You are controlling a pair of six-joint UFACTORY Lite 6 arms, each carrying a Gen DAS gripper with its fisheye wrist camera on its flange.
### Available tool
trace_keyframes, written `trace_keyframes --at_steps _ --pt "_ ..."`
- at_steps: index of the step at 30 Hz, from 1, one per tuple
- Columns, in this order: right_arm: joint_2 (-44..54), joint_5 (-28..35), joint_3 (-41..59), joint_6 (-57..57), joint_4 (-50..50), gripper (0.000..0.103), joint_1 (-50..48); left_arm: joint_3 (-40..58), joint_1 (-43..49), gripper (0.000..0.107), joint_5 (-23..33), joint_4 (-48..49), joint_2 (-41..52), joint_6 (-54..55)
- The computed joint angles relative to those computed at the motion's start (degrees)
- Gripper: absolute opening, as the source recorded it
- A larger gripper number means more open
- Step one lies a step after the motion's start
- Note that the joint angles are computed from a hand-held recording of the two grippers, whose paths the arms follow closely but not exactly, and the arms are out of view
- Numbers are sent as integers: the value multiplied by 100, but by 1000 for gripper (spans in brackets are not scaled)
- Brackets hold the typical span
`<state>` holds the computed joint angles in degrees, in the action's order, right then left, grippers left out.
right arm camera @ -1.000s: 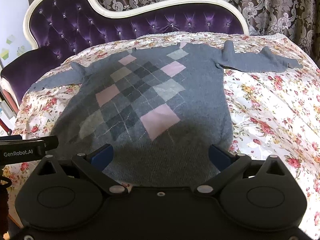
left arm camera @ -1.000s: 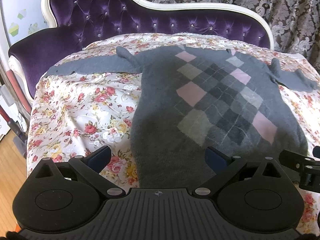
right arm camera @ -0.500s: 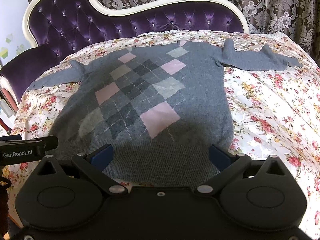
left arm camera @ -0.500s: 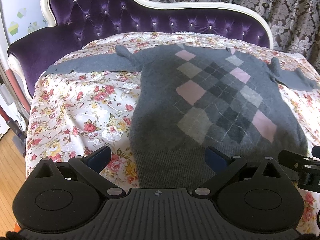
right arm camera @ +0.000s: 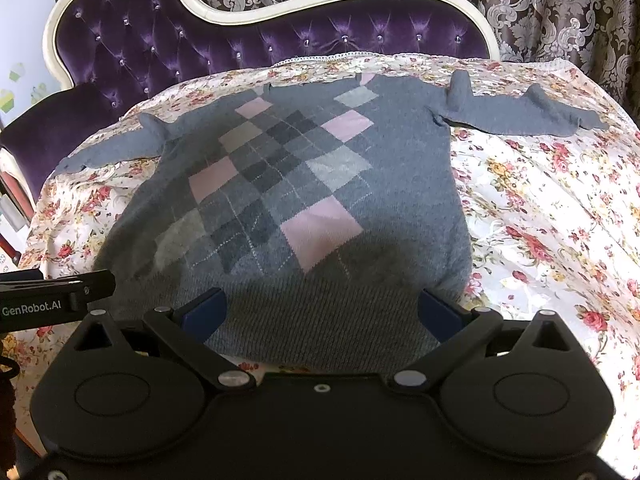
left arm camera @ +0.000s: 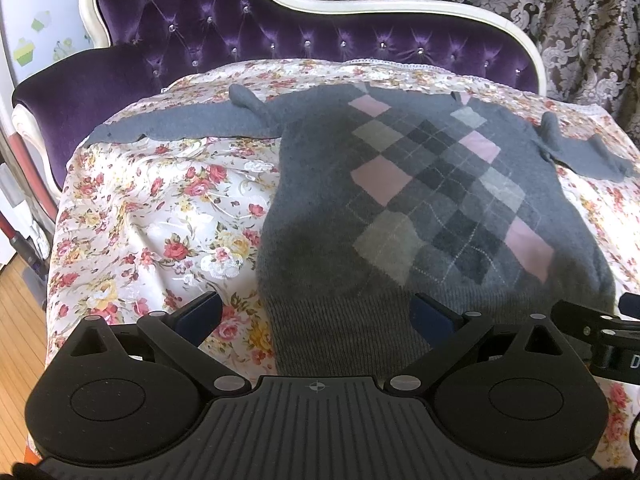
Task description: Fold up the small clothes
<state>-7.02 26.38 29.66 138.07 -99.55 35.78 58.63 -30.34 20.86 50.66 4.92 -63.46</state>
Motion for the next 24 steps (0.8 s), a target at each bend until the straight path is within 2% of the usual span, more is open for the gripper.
trace_keyframes --at_steps 24 --pt "361 -59 464 -968 751 102 -135 264 95 101 -67 -306 269 369"
